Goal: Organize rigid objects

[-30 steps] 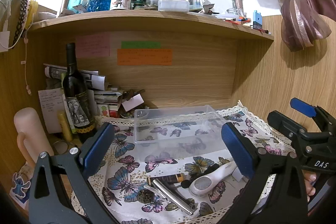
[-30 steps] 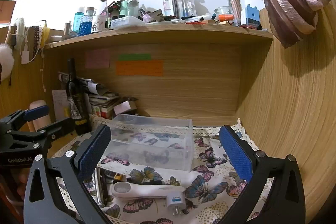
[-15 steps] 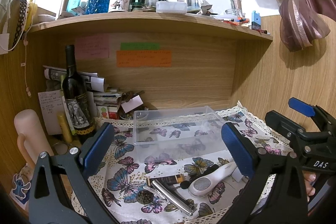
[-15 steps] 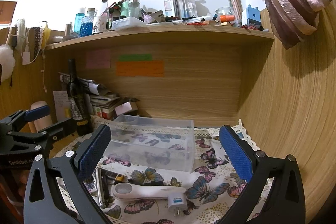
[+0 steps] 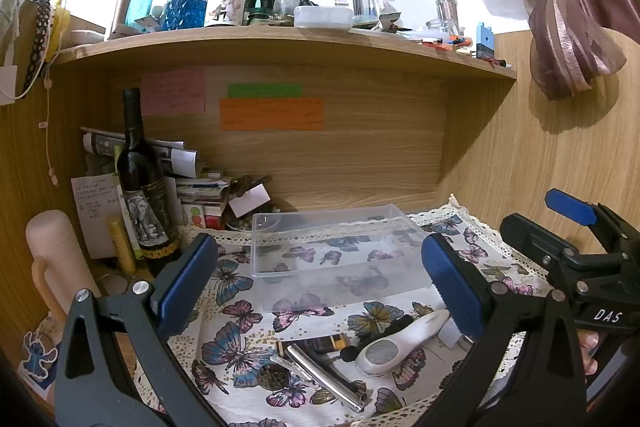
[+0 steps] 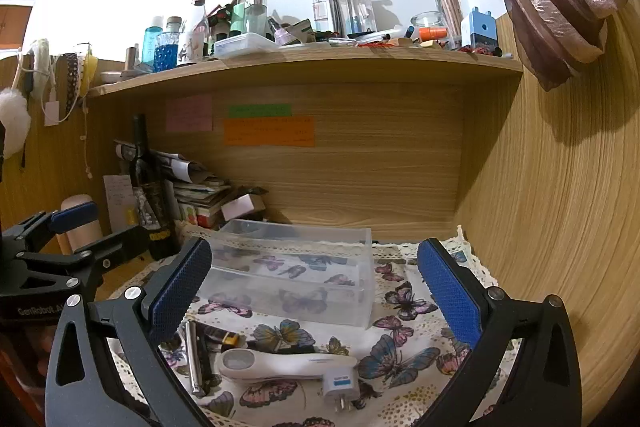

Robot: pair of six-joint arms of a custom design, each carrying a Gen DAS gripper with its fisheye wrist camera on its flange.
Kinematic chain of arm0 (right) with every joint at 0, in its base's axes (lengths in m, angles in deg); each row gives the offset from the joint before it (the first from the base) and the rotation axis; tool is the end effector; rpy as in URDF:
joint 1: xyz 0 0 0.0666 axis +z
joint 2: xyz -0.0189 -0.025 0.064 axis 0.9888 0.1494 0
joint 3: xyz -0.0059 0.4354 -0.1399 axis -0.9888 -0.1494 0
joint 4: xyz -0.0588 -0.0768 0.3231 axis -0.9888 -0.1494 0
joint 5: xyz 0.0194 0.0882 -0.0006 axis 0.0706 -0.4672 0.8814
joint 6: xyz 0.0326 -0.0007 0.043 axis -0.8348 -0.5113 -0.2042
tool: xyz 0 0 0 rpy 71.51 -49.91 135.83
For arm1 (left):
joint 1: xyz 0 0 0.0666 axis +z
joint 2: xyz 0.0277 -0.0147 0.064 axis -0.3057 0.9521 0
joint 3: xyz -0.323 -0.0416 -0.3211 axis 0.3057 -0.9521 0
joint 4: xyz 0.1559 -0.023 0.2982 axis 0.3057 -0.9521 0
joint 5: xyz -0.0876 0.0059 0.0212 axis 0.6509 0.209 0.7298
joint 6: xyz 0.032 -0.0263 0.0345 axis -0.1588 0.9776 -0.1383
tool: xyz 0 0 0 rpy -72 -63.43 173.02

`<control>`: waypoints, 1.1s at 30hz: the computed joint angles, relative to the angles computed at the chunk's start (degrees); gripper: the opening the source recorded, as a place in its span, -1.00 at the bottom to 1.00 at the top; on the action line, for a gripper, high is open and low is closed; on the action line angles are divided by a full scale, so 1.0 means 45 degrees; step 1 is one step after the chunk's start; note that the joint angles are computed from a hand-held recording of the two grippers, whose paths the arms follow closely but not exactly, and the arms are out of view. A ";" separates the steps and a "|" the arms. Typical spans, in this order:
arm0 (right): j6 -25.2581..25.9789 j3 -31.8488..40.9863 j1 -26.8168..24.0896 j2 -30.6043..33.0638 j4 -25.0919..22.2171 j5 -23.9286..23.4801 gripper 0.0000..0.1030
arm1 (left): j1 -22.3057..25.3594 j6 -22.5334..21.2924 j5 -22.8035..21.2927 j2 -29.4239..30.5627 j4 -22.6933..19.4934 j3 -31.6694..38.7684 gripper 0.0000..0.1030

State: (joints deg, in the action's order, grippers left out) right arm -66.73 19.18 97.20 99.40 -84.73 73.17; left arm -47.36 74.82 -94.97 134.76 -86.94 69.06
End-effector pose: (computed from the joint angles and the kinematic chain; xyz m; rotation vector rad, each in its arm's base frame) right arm 0.3774 0.1006 0.5428 -0.1020 1.7955 0.0884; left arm 0.3991 -0.2152 0.5484 0.1614 1.8307 -0.1780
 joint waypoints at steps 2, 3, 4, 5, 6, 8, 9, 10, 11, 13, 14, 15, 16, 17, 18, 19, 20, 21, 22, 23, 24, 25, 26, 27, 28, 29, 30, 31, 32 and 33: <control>-0.0011 -0.0004 0.0016 -0.0003 0.0007 0.0027 1.00 | -0.0012 -0.0004 0.0020 -0.0016 0.0065 -0.0053 1.00; -0.0029 0.0001 0.0018 -0.0001 -0.0001 0.0030 1.00 | -0.0014 -0.0006 0.0015 -0.0023 0.0091 -0.0082 1.00; -0.0025 -0.0018 -0.0023 -0.0003 0.0016 -0.0032 1.00 | -0.0011 0.0000 0.0026 -0.0036 0.0114 -0.0114 1.00; -0.0049 -0.0007 0.0007 -0.0008 -0.0010 -0.0015 1.00 | -0.0008 0.0007 0.0045 -0.0037 0.0110 -0.0115 1.00; -0.0047 -0.0016 0.0023 -0.0011 0.0002 0.0005 1.00 | -0.0011 0.0015 0.0053 -0.0034 0.0104 -0.0111 1.00; -0.0041 -0.0017 0.0008 -0.0007 0.0009 0.0010 1.00 | -0.0028 0.0017 0.0024 -0.0036 0.0137 -0.0137 1.00; -0.0048 -0.0016 0.0010 -0.0009 0.0008 -0.0005 1.00 | -0.0034 0.0015 0.0020 -0.0028 0.0133 -0.0123 1.00; -0.0048 -0.0014 -0.0004 -0.0006 0.0003 -0.0026 1.00 | -0.0022 0.0011 0.0036 -0.0037 0.0128 -0.0136 1.00; -0.0057 -0.0002 0.0034 -0.0008 -0.0007 0.0015 1.00 | -0.0022 0.0011 0.0036 -0.0037 0.0128 -0.0136 1.00; -0.0060 -0.0006 0.0028 -0.0009 -0.0006 -0.0006 1.00 | -0.0028 0.0030 0.0035 -0.0035 0.0116 -0.0125 1.00; -0.0080 0.0017 0.0063 -0.0025 -0.0042 -0.0003 1.00 | -0.0018 0.0012 0.0047 -0.0044 0.0149 -0.0156 1.00; -0.0080 0.0017 0.0057 -0.0027 -0.0044 -0.0031 1.00 | -0.0017 0.0010 0.0047 -0.0042 0.0144 -0.0149 1.00; -0.0096 0.0033 0.0083 -0.0028 -0.0069 -0.0037 1.00 | -0.0018 0.0011 0.0036 -0.0041 0.0134 -0.0141 1.00; -0.0110 0.0055 0.0101 -0.0023 -0.0092 -0.0034 1.00 | -0.0019 0.0014 0.0019 -0.0044 0.0168 -0.0174 1.00; -0.0116 0.0076 0.0135 -0.0020 -0.0112 -0.0009 1.00 | -0.0016 0.0011 0.0016 -0.0044 0.0188 -0.0188 1.00; -0.0123 0.0089 0.0158 -0.0018 -0.0121 0.0010 1.00 | -0.0011 0.0022 0.0027 -0.0046 0.0187 -0.0189 1.00; -0.0114 0.0072 0.0111 -0.0020 -0.0103 -0.0029 1.00 | -0.0011 0.0026 0.0034 -0.0045 0.0187 -0.0185 1.00; -0.0114 0.0082 0.0135 -0.0020 -0.0104 -0.0013 1.00 | -0.0013 0.0021 0.0038 -0.0042 0.0189 -0.0181 1.00; -0.0117 0.0084 0.0160 -0.0017 -0.0095 0.0017 1.00 | -0.0002 0.0018 0.0048 -0.0048 0.0201 -0.0195 1.00; -0.0122 0.0082 0.0171 -0.0014 -0.0092 0.0027 1.00 | -0.0002 0.0018 0.0048 -0.0048 0.0201 -0.0195 1.00; -0.0124 0.0072 0.0126 -0.0022 -0.0099 -0.0039 1.00 | 0.0000 0.0029 0.0068 -0.0046 0.0198 -0.0189 1.00; -0.0119 0.0066 0.0118 -0.0025 -0.0092 -0.0048 1.00 | 0.0000 0.0029 0.0068 -0.0046 0.0198 -0.0189 1.00; -0.0111 0.0072 0.0148 -0.0023 -0.0095 -0.0015 1.00 | -0.0009 0.0036 0.0055 -0.0043 0.0191 -0.0185 1.00; -0.0106 0.0065 0.0121 -0.0024 -0.0089 -0.0034 1.00 | -0.0013 0.0038 0.0073 -0.0036 0.0193 -0.0178 1.00; -0.0108 0.0055 0.0092 -0.0026 -0.0074 -0.0071 1.00 | -0.0001 0.0030 0.0111 -0.0060 0.0229 -0.0221 1.00; -0.0095 0.0060 0.0104 -0.0026 -0.0069 -0.0082 1.00 | 0.0020 0.0031 0.0200 -0.0073 0.0253 -0.0238 1.00; -0.0079 0.0050 0.0104 -0.0030 -0.0056 -0.0106 1.00 | 0.0025 0.0047 0.0231 -0.0079 0.0275 -0.0252 1.00; -0.0067 0.0046 0.0130 -0.0027 -0.0041 -0.0075 1.00 | 0.0048 0.0052 0.0270 -0.0109 0.0340 -0.0308 1.00; -0.0068 0.0037 0.0129 -0.0028 -0.0034 -0.0057 1.00 | 0.0053 0.0043 0.0288 -0.0102 0.0305 -0.0286 1.00; -0.0066 0.0033 0.0138 -0.0021 -0.0027 -0.0021 1.00 | 0.0068 0.0035 0.0338 -0.0098 0.0307 -0.0288 1.00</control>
